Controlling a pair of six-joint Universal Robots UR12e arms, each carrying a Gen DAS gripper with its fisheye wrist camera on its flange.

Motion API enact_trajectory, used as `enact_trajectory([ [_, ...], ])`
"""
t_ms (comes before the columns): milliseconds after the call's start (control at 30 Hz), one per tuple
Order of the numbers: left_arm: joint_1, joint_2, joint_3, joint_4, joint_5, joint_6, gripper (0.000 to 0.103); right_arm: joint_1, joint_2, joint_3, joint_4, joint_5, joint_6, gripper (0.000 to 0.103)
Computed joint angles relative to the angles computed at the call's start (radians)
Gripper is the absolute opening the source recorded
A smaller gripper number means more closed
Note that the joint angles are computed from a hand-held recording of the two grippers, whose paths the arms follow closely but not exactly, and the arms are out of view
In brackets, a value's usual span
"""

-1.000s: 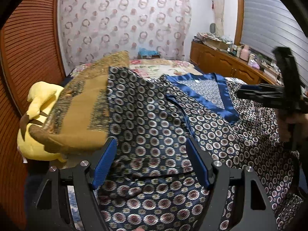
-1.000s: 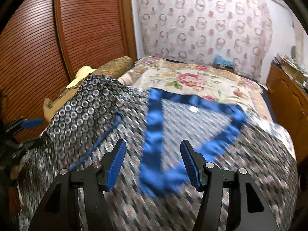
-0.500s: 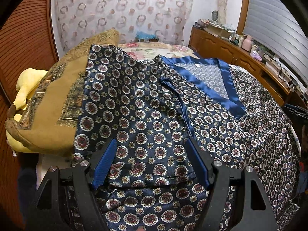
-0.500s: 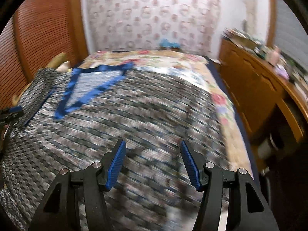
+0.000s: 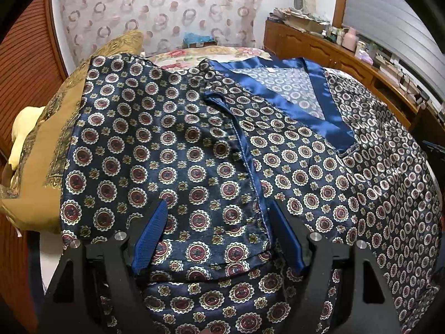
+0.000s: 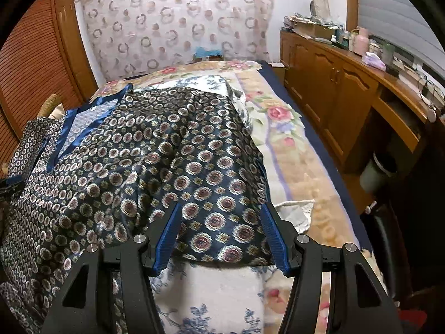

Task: Fold small clothes

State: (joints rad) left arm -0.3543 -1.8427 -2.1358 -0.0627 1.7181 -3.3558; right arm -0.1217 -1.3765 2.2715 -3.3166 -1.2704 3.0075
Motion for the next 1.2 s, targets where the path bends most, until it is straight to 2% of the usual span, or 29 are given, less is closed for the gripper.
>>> enact_trajectory([
  [133,-0.006,-0.007,0.008,-0.003,0.001,0.025,0.078,-0.002,0.009,-0.002,0.008,0.004,0.007,0.061],
  [167,-0.005,-0.007,0.008,-0.003,-0.006,0.031,0.081,-0.006,0.004,0.001,0.014,0.011,0.008,0.061],
  [233,-0.005,-0.009,0.014,-0.017,-0.027,0.050,0.095,-0.011,0.001,0.003,0.026,0.022,0.010,0.061],
  [300,-0.010,-0.012,0.019,-0.027,-0.030,0.070,0.099,-0.019,0.003,0.002,0.033,0.036,0.010,0.061],
  [633,-0.008,-0.014,0.022,-0.034,-0.034,0.067,0.103,-0.046,0.006,0.010,0.040,0.101,0.024,0.059],
  [767,-0.007,-0.014,0.022,-0.034,-0.034,0.067,0.103,-0.043,0.003,0.016,0.033,0.109,0.015,0.050],
  [900,-0.007,-0.014,0.022,-0.034,-0.034,0.068,0.103,-0.026,-0.001,0.021,0.011,0.055,-0.003,0.041],
  [1033,-0.008,-0.014,0.023,-0.035,-0.034,0.067,0.103,0.001,-0.001,0.019,-0.024,-0.051,-0.044,0.010],
  [1100,-0.008,-0.014,0.023,-0.035,-0.034,0.067,0.103,0.000,-0.003,0.019,-0.033,-0.045,-0.056,0.006],
  [1200,-0.008,-0.014,0.023,-0.035,-0.033,0.067,0.103,0.004,-0.008,0.017,-0.073,-0.032,-0.065,0.006],
])
